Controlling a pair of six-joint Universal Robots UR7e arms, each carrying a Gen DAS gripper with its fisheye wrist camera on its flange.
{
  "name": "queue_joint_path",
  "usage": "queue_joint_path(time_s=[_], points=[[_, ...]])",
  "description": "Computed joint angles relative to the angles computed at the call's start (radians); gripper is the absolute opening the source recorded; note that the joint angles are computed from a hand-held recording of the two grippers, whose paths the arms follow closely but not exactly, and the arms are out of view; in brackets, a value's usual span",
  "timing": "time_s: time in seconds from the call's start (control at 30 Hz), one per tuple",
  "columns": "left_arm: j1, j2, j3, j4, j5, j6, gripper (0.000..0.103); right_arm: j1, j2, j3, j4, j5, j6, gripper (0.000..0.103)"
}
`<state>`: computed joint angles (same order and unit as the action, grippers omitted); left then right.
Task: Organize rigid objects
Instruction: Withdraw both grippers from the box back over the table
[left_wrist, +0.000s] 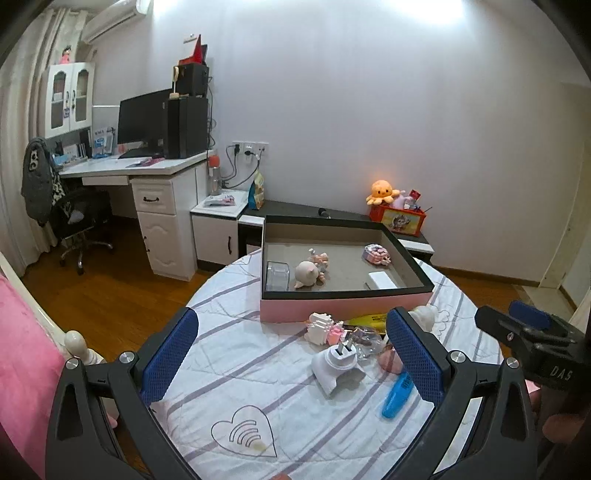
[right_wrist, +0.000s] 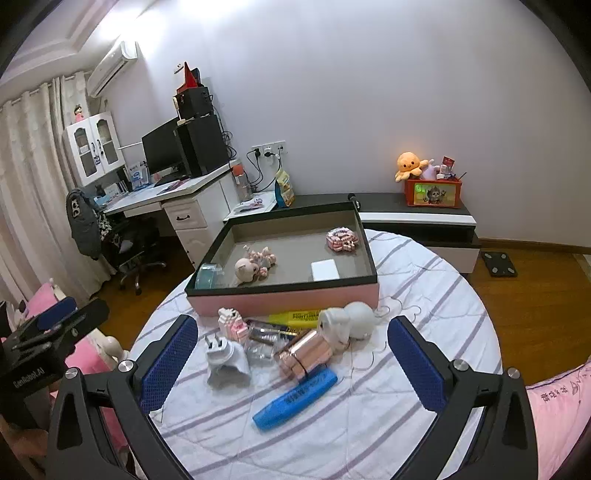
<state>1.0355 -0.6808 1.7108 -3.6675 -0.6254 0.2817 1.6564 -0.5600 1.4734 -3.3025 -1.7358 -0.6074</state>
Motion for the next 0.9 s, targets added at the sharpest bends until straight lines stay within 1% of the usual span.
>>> queue_joint_path(time_s=[0.47,0.77,0.9], points=[[-0.026,-0.022,0.082,-0.025,0.031,-0.048,0.103,-0.012,-0.036,0.080,-0.045,0.002,0.005,0.103],[-0.027,-0.021,0.097,-0.022,0.031,-0.066,0.103,-0.016,-0.043,0.093,-0.052,-0.008,0.007,0.103],[-0.021,-0.016,0.096,-0.001,0.029,-0.083,0.103,-0.019,-0.036,0.083,-0.043,-0.031,0.010,0.103]])
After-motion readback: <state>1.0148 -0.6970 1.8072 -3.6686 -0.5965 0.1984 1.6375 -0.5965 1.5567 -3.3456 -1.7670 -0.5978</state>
